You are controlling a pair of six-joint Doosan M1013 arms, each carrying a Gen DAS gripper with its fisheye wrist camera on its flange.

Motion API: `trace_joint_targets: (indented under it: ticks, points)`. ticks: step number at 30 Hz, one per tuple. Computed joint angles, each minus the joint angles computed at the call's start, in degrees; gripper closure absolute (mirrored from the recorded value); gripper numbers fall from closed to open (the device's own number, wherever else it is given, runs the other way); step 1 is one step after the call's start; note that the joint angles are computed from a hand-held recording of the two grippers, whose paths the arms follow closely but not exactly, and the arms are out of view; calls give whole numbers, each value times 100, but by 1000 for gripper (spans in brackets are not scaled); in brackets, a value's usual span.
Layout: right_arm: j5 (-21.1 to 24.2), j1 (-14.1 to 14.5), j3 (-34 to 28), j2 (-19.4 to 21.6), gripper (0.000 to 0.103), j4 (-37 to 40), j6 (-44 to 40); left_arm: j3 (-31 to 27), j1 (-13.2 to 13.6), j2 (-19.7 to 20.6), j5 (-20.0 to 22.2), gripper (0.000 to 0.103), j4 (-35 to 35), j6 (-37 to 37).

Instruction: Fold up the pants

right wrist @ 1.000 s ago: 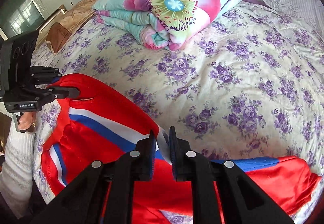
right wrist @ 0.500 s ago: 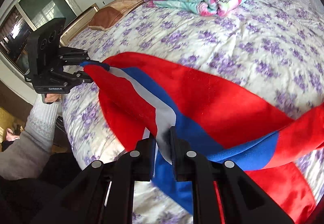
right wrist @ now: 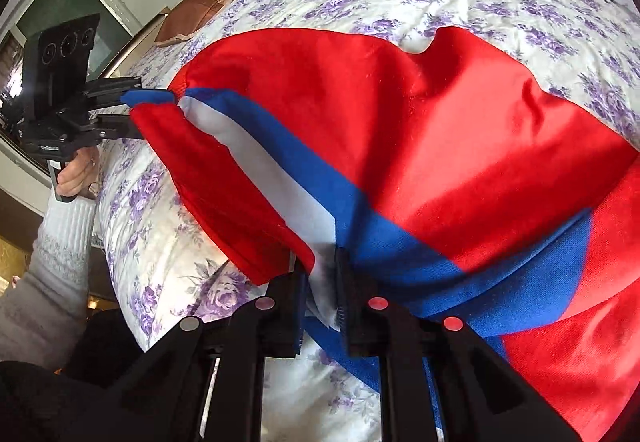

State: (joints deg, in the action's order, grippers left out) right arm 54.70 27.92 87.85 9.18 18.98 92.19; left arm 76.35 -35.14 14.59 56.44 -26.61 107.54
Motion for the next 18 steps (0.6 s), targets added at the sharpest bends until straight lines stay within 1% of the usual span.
trace_joint_targets:
  ticks: [2,3,4,5,6,7,8,9,10,11,13,14,15,16,17,18]
  points:
    - [-129,30,55,-35,89,-70,-10,250,60,-246,-449,39,-200,-56]
    - [-175,50,69,-43,88,-110,-2,332,84,-341,-595,39,-346,-67]
    - [-208,51,85,-56,86,-114,-15,372,79,-412,-740,39,-405,-153]
    - [-230,51,100,-66,78,-69,-52,355,13,-458,-924,37,-256,-442]
    - [-242,31,112,-79,74,49,-143,302,-103,-473,-1100,30,143,-998]
    - [-260,34,126,-90,63,144,-215,193,-241,-439,-1186,27,653,-1725]
    - [-255,35,126,-95,50,235,-309,70,-364,-369,-1203,25,1050,-2361]
    - [-254,45,124,-102,44,302,-417,-74,-481,-263,-1139,25,1364,-2970]
    - [-280,89,130,-115,38,245,-444,-247,-588,-122,-938,25,1549,-3441]
    - [-293,157,126,-129,36,57,-369,-441,-706,44,-652,26,1766,-3895]
    - [-265,268,121,-171,33,-258,-189,-673,-911,310,-175,40,2048,-4519]
    - [-219,277,127,-209,31,-267,-178,-751,-1003,431,53,60,2179,-4740]
    - [-186,259,146,-262,31,-209,-190,-778,-1080,520,215,83,2327,-4975]
    - [-166,219,174,-325,30,-103,-202,-799,-1142,596,349,92,2494,-5251]
    - [-150,151,219,-393,30,95,-253,-752,-1202,616,382,96,2732,-5536]
    - [-218,78,275,-468,30,270,-263,-673,-1255,598,327,100,2945,-5738]
